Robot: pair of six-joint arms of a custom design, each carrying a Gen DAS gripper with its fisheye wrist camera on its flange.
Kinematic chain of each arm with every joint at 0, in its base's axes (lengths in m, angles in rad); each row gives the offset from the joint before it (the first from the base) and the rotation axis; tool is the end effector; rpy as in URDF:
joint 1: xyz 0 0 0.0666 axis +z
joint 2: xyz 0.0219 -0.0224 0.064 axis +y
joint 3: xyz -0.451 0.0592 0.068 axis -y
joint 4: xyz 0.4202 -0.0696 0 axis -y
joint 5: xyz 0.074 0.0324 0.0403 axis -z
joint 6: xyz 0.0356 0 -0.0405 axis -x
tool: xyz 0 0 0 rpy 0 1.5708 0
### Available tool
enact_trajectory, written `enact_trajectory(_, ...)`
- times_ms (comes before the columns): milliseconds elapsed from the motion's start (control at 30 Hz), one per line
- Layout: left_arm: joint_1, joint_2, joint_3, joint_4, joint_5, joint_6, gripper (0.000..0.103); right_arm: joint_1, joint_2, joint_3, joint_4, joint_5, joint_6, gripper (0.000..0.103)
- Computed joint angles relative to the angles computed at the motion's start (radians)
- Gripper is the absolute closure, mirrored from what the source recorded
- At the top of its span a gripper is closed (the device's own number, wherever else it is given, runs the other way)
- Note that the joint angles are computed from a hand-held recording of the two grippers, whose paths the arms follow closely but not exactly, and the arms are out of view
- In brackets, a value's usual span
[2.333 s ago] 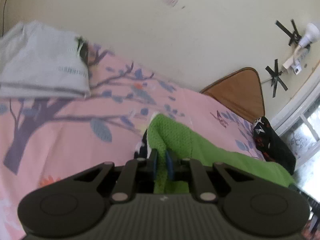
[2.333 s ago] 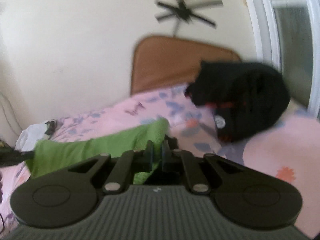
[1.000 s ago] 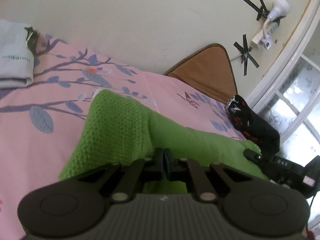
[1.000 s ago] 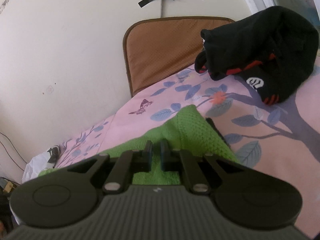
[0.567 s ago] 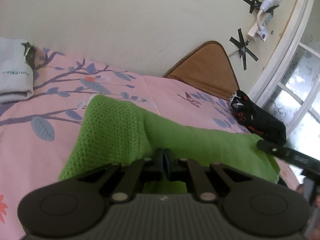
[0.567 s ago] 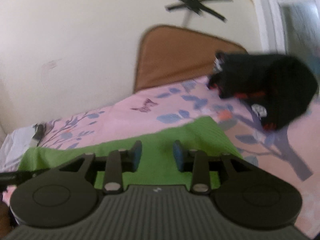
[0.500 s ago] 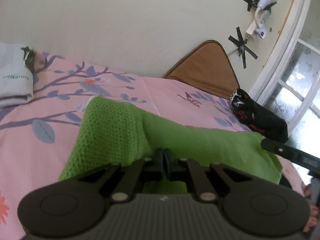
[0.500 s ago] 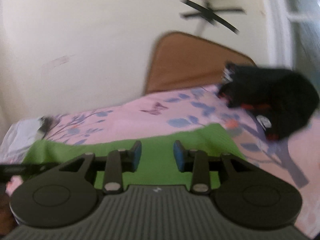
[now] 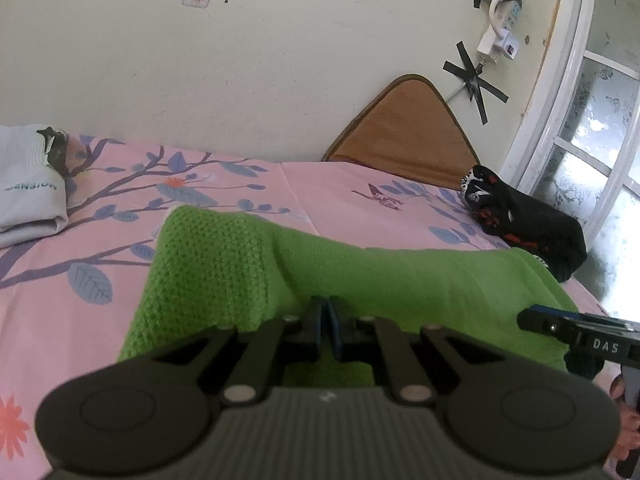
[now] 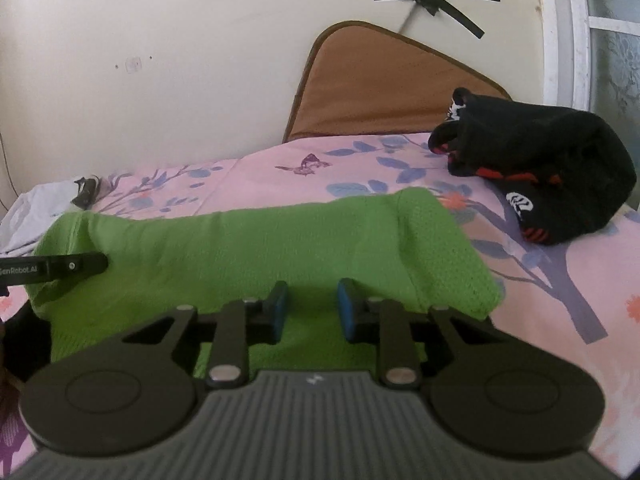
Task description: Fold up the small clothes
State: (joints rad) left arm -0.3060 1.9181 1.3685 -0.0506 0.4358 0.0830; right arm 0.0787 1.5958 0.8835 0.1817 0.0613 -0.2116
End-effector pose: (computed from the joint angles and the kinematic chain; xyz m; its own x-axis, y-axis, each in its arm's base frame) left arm 0.6488 -0.2211 0.2518 -0.5869 0.1066 -0.8026 0.5585 0.7710 -0.3060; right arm 0.5122 0.0378 0.2495 -0.4987 0.1710 -0.8498 0.0807 0.9853 0.1508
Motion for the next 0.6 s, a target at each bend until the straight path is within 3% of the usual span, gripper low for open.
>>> enact_trajectory(400,0.000,-0.001,-0.001,-0.001,-0.003,0.000,0.097,-0.010,-0.009,-0.045,0.084,-0.045,-0.046,0.071)
enact_trajectory(600,-0.003,-0.004,-0.004,0.001,-0.011,-0.006,0.097,-0.031,-0.007,-0.052,0.107,-0.107,-0.099,0.070)
